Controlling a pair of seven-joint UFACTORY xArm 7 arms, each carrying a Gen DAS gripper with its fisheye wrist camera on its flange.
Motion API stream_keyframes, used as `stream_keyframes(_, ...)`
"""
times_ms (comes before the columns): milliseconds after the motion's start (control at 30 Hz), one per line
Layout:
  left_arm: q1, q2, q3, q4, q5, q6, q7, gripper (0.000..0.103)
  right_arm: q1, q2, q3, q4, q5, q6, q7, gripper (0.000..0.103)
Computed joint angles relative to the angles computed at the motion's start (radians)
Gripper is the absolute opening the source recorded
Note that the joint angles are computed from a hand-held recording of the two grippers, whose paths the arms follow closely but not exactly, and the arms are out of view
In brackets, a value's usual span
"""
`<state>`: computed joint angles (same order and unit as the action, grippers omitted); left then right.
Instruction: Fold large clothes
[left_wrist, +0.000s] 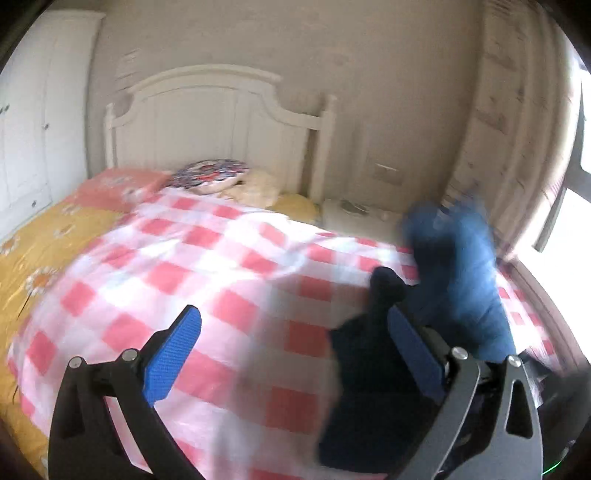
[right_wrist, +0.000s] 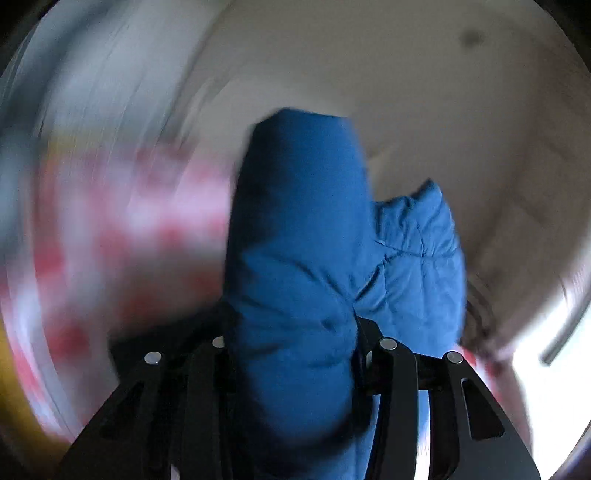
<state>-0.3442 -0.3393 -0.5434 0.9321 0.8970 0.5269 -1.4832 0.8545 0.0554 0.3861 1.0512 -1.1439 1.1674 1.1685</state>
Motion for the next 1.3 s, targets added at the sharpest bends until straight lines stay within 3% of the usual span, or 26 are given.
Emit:
stream_keyframes(33, -0.014, -0.008, 0.02, -0.009, -0.029, -0.002, 0.035, 0.1, 0.046, 0.084, -0.018, 0.047, -0.018, 0.077, -0.063, 0.054)
stream_keyframes(100, -0.031, 0.001, 0.036, -0.013, -0.071, -0.01, 0.096, 0.1, 0.107, 0.166, -0.045, 0.087, -0.088, 0.167, -0.063, 0.059)
stream_keyframes(133, -0.031, 0.03, 0.036, 0.005, -0.075, -0.021, 0.122, 0.101, 0.074, 0.145, -0.017, 0.067, -0.08, 0.15, -0.02, 0.059)
stream_keyframes(267, -0.068, 0.159, 0.051, 0.099, -0.068, -0.08, 0.212, 0.101, 0.078, 0.072, -0.021, -0.013, -0.099, 0.094, -0.009, 0.058)
stream_keyframes(400, -0.139, 0.378, 0.058, 0.349, -0.026, -0.035, 0.326, 0.101, 0.08, 0.058, -0.007, -0.047, -0.152, 0.091, -0.001, 0.056)
stream_keyframes(467, -0.172, 0.503, 0.059, 0.495, -0.104, -0.017, 0.484, 0.101, 0.08, 0.056, -0.005, -0.061, -0.172, 0.094, 0.002, 0.056)
stream_keyframes(533, -0.22, 0.663, 0.047, 0.695, -0.147, 0.075, 0.629, 0.101, 0.075, 0.043, -0.004, -0.078, -0.181, 0.084, -0.003, 0.056)
stream_keyframes(667, -0.403, 0.956, 0.144, 1.094, -0.117, 0.359, 0.77, 0.101, 0.062, -0.028, 0.015, -0.166, -0.203, 0.032, -0.003, 0.056)
stream_keyframes(700, -0.427, 1.009, 0.171, 1.148, -0.148, 0.392, 0.807, 0.101, 0.054, -0.05, 0.018, -0.192, -0.214, 0.011, -0.004, 0.056)
stream_keyframes(767, -0.417, 1.062, 0.184, 1.131, -0.2, 0.364, 0.811, 0.101, 0.043, -0.081, 0.034, -0.227, -0.238, -0.011, -0.016, 0.056)
stream_keyframes(833, -0.358, 1.011, 0.169, 0.968, -0.177, 0.195, 0.692, 0.101, 0.026, -0.111, 0.044, -0.265, -0.252, -0.035, -0.032, 0.056)
stream_keyframes(900, -0.382, 0.945, 0.243, 0.855, -0.208, 0.109, 0.596, 0.101, 0.013, -0.145, 0.055, -0.302, -0.263, -0.063, -0.055, 0.056)
stream_keyframes(1000, -0.446, 0.894, 0.32, 0.796, -0.191, 0.122, 0.505, 0.101, -0.006, -0.235, 0.067, -0.367, -0.237, -0.142, -0.096, 0.056)
stream_keyframes(1067, -0.489, 0.885, 0.362, 0.795, -0.18, 0.147, 0.488, 0.101, -0.018, -0.343, 0.056, -0.421, -0.155, -0.241, -0.121, 0.057)
stream_keyframes(1200, -0.526, 0.894, 0.402, 0.826, -0.228, 0.174, 0.53, 0.101, -0.015, -0.601, -0.039, -0.561, 0.003, -0.473, -0.143, 0.059)
stream_keyframes(1300, -0.567, 0.877, 0.453, 0.804, -0.222, 0.162, 0.502, 0.101, 0.048, -0.85, -0.217, -0.716, 0.136, -0.73, -0.175, 0.061)
